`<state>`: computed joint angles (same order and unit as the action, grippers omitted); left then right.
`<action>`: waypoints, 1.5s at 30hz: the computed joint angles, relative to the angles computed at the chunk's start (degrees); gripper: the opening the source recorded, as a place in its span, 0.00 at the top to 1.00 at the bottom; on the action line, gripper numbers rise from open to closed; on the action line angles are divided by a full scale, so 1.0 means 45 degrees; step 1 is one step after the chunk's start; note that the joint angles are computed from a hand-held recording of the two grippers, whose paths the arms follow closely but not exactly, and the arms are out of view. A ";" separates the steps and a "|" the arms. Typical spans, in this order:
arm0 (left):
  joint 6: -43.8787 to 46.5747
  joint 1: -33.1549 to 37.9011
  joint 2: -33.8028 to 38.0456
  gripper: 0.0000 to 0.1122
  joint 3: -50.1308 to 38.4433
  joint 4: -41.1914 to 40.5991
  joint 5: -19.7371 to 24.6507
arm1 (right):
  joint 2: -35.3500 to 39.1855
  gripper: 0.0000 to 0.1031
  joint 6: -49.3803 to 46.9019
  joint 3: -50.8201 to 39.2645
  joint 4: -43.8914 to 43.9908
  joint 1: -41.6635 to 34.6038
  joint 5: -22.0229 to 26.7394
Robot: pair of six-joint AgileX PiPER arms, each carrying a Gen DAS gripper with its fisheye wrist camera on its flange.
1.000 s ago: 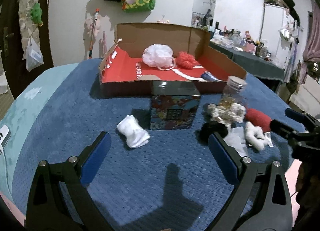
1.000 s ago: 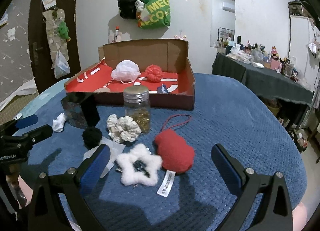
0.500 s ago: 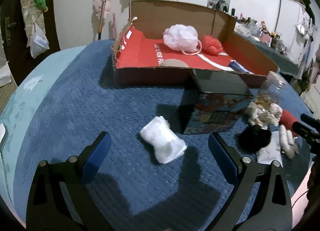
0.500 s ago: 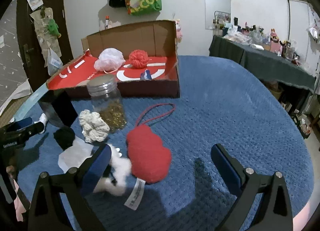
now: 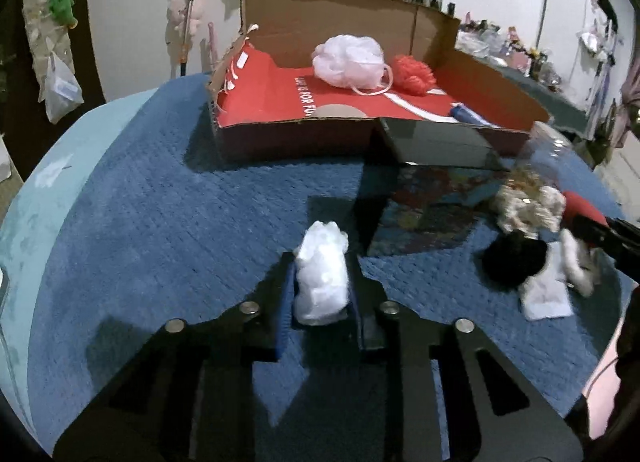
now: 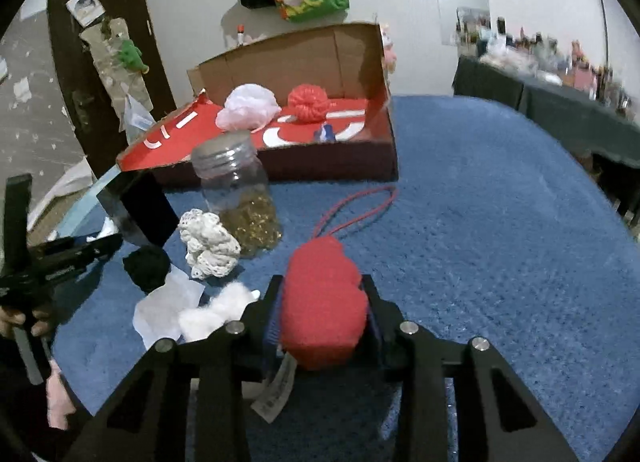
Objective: Organize soft objects
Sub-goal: 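Grasp the white sock with the left tool while the right tool grasps the red mitten, then carry the white sock and red mitten into the box and open both tools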
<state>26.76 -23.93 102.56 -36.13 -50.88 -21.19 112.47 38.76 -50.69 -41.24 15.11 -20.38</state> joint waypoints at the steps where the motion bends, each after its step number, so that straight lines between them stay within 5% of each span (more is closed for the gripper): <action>1: -0.0674 -0.0088 -0.0241 0.83 0.0258 0.0591 -0.0041 | -0.0172 0.63 -0.0678 0.0201 0.0726 0.0080 -0.0109; 11: -0.0710 -0.2083 -0.2033 0.83 0.1152 0.0720 -0.0443 | -0.2057 0.63 -0.1201 0.1782 0.1366 0.0599 -0.1423; 25: -0.1648 -0.2944 -0.1564 0.83 0.0560 0.1936 -0.0089 | -0.1848 0.63 -0.1149 0.1913 0.1200 0.1606 -0.1733; 45: 0.1385 -0.0022 -0.1387 0.83 0.0449 0.0081 0.0809 | -0.2293 0.63 -0.3562 0.1956 0.3957 0.0340 -0.0484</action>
